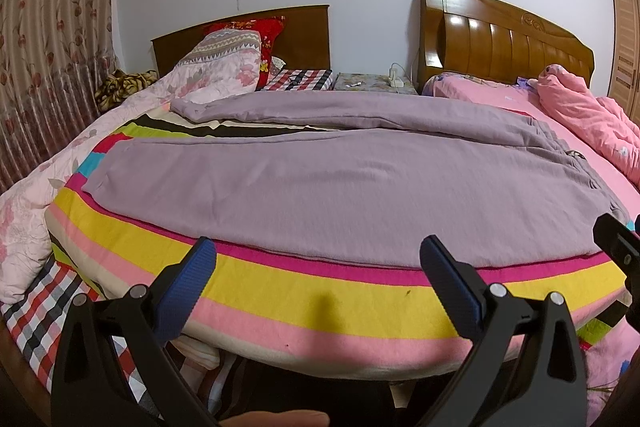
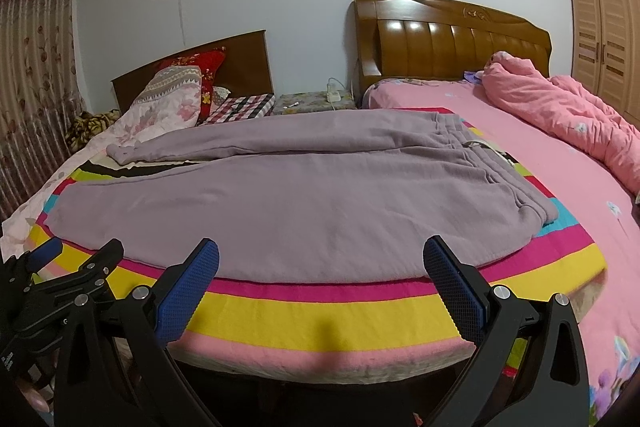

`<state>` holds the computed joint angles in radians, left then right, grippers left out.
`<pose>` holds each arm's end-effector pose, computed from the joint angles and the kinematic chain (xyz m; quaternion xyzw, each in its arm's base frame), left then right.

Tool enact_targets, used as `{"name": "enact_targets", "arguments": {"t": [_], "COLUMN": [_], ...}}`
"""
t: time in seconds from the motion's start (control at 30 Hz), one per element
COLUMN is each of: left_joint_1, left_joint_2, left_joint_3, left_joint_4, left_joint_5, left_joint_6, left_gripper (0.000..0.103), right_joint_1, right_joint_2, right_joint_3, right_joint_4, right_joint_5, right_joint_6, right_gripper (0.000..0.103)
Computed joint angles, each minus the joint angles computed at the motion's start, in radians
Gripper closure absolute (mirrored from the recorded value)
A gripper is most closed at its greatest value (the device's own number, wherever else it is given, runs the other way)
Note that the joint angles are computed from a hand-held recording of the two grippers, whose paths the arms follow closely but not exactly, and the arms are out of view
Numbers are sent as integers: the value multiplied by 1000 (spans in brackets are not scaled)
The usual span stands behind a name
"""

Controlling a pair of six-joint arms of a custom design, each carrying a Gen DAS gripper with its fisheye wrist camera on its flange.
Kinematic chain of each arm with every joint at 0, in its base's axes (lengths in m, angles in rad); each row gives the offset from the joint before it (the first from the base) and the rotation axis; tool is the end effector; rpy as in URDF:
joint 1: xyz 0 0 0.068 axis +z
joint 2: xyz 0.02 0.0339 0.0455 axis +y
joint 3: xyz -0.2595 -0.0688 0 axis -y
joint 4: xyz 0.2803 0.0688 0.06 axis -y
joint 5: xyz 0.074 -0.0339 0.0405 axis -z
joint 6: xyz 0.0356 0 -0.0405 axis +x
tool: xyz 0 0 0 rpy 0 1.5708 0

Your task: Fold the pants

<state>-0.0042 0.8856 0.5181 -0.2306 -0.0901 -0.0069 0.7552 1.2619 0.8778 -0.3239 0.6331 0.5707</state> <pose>0.2294 0.0022 0.2081 -0.0222 0.8831 0.0372 0.4671 0.2340 0.1913 0.2445 0.0501 0.8716 0.0217 0.4872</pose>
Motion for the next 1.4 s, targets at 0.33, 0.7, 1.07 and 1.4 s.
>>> {"name": "enact_targets", "arguments": {"t": [0.33,0.7,1.07,1.4], "left_joint_1": [3,10,23,19], "left_joint_2": [3,-4,-17,-17], "left_joint_3": [2,-2,-9,-10], "left_joint_4": [0,-6,-13,-15], "left_joint_5": [3,8,17,13], "left_joint_6": [2,8,19,17], "left_gripper": [1,1,1,1], "right_joint_1": [-2,5,-12,-3], "right_joint_2": [5,67,134,149], "right_joint_3": [2,68,117,133], "right_joint_4": [-8,-141,-229,-246], "right_joint_5": [6,148,142,135], "right_joint_6": [6,55,92,102], "right_gripper": [4,4,4,4]}}
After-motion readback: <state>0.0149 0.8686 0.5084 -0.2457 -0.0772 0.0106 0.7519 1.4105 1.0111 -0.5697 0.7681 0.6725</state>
